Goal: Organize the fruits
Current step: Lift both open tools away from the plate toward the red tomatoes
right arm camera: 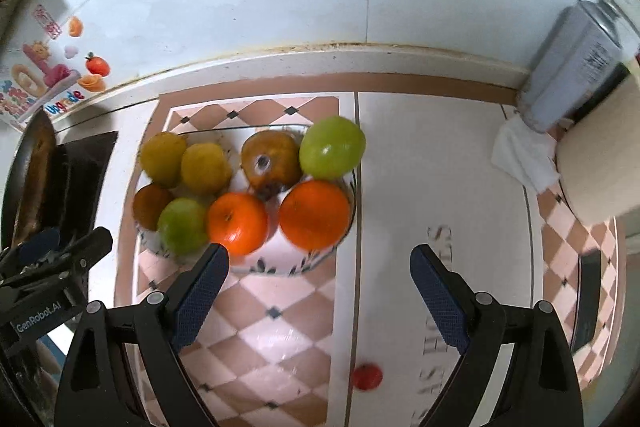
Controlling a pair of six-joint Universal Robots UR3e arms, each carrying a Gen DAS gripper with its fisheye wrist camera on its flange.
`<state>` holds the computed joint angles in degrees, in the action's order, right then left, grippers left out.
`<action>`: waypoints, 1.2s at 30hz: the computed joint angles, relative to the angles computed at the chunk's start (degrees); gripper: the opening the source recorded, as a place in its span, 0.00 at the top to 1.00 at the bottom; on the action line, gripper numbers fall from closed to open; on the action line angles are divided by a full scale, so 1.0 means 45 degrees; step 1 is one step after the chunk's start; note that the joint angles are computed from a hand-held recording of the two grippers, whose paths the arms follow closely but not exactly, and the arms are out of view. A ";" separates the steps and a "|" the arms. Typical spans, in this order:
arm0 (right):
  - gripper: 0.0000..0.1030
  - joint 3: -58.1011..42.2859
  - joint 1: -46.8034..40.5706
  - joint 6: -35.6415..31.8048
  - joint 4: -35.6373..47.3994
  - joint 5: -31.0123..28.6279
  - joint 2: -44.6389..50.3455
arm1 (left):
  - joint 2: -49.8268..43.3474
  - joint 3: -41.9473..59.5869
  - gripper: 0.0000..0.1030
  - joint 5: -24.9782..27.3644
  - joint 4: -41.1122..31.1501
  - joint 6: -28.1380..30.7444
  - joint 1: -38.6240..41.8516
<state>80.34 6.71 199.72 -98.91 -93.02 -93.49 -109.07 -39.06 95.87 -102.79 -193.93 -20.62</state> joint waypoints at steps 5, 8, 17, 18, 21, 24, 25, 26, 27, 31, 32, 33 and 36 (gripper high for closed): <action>0.08 -0.0021 0.0661 0.0693 0.0947 -0.0524 -0.1434 | 0.1592 -0.0973 0.07 0.0053 0.0226 0.0121 -0.0171; 0.08 -0.0536 0.1339 0.1292 0.1717 -0.1033 -0.2032 | 0.2391 -0.1072 0.07 0.0129 0.0089 0.0161 -0.0382; 0.08 -0.3415 0.4649 0.3936 0.4334 -0.3202 -0.2303 | 0.4324 -0.0922 0.07 0.0344 -0.0580 0.0137 -0.0997; 0.08 -0.3916 0.5145 0.4325 0.4691 -0.3535 -0.2179 | 0.4434 -0.0783 0.07 0.0385 -0.0731 0.0132 -0.1075; 0.08 -0.5504 0.6529 0.5383 0.5766 -0.4576 -0.1585 | 0.4789 -0.0338 0.07 0.0567 -0.1197 0.0123 -0.1314; 0.08 -0.7044 0.7712 0.6329 0.6781 -0.5391 -0.0954 | 0.5158 0.0022 0.07 0.0772 -0.1556 0.0023 -0.1586; 0.08 -0.7524 0.8045 0.6601 0.7119 -0.5625 -0.0732 | 0.5245 0.0232 0.07 0.0805 -0.1737 -0.0037 -0.1653; 0.08 -0.7929 0.8381 0.6900 0.7391 -0.5830 -0.0551 | 0.5347 0.0419 0.07 0.0705 -0.1909 -0.0041 -0.1620; 0.08 -0.8435 0.8763 0.7225 0.7728 -0.6010 -0.0330 | 0.5402 0.0546 0.07 0.0657 -0.2021 -0.0031 -0.1589; 0.08 -0.9595 0.9558 0.7878 0.8434 -0.6371 0.0245 | 0.5506 0.1233 0.07 0.0826 -0.2484 -0.0178 -0.1807; 0.08 -0.9664 0.9648 0.7942 0.8425 -0.6381 0.0272 | 0.5527 0.1334 0.07 0.0896 -0.2555 -0.0211 -0.1874; 0.08 -0.9856 0.9753 0.8024 0.8479 -0.6402 0.0350 | 0.5532 0.1440 0.07 0.0928 -0.2655 -0.0243 -0.1907; 0.08 -0.9291 0.9584 0.7903 0.7861 -0.6112 -0.0031 | 0.5609 0.1403 0.07 0.0933 -0.2734 -0.0338 -0.1954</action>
<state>38.53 49.84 235.29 -63.53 -120.52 -93.63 -83.83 -32.75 100.07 -115.09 -195.45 -29.42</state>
